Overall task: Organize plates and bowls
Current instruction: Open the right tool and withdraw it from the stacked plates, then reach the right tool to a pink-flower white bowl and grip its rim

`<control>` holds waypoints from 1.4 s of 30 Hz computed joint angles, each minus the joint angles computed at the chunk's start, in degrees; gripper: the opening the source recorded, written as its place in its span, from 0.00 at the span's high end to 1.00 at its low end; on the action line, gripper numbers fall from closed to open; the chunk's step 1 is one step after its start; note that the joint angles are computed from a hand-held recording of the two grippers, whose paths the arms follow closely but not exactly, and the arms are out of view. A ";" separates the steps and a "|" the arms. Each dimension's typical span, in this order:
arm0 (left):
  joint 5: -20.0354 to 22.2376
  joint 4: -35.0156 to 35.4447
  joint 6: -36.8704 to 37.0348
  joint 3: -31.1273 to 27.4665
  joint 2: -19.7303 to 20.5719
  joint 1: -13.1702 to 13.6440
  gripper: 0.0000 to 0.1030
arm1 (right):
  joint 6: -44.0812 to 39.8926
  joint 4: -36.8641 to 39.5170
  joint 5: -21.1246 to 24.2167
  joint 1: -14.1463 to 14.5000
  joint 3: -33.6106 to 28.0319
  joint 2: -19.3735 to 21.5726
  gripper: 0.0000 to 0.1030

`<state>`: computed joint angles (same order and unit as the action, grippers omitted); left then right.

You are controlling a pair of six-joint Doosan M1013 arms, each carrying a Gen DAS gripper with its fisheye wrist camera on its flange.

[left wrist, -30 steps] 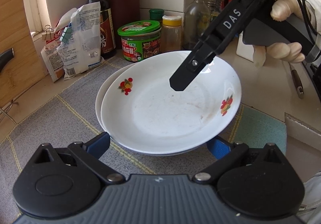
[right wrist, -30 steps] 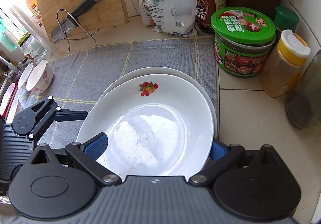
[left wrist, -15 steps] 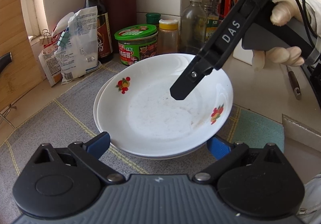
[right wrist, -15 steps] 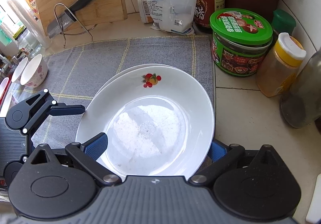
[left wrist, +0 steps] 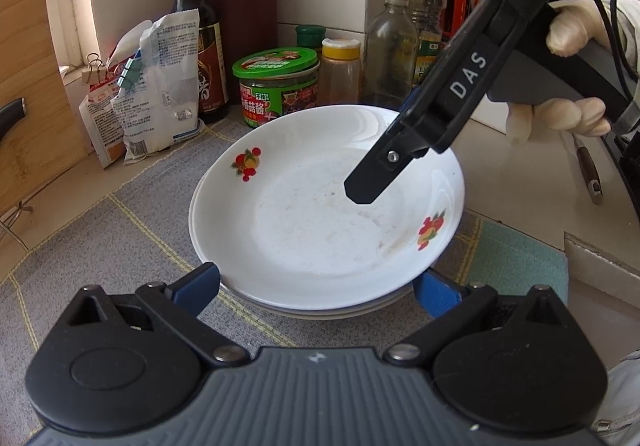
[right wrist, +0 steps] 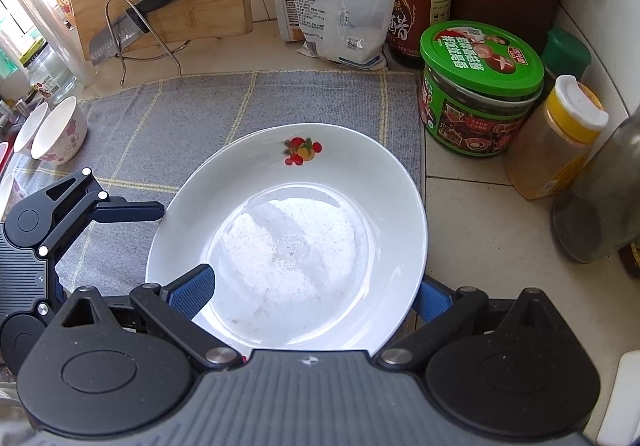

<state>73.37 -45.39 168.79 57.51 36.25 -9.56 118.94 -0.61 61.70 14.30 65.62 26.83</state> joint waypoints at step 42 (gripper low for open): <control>-20.11 -1.36 -14.01 8.36 -6.11 2.94 0.01 | 7.18 -18.62 -11.21 5.24 -0.62 0.67 0.00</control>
<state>53.26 -46.75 154.78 65.87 30.14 -6.62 126.12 -19.23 50.48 19.55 65.00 27.49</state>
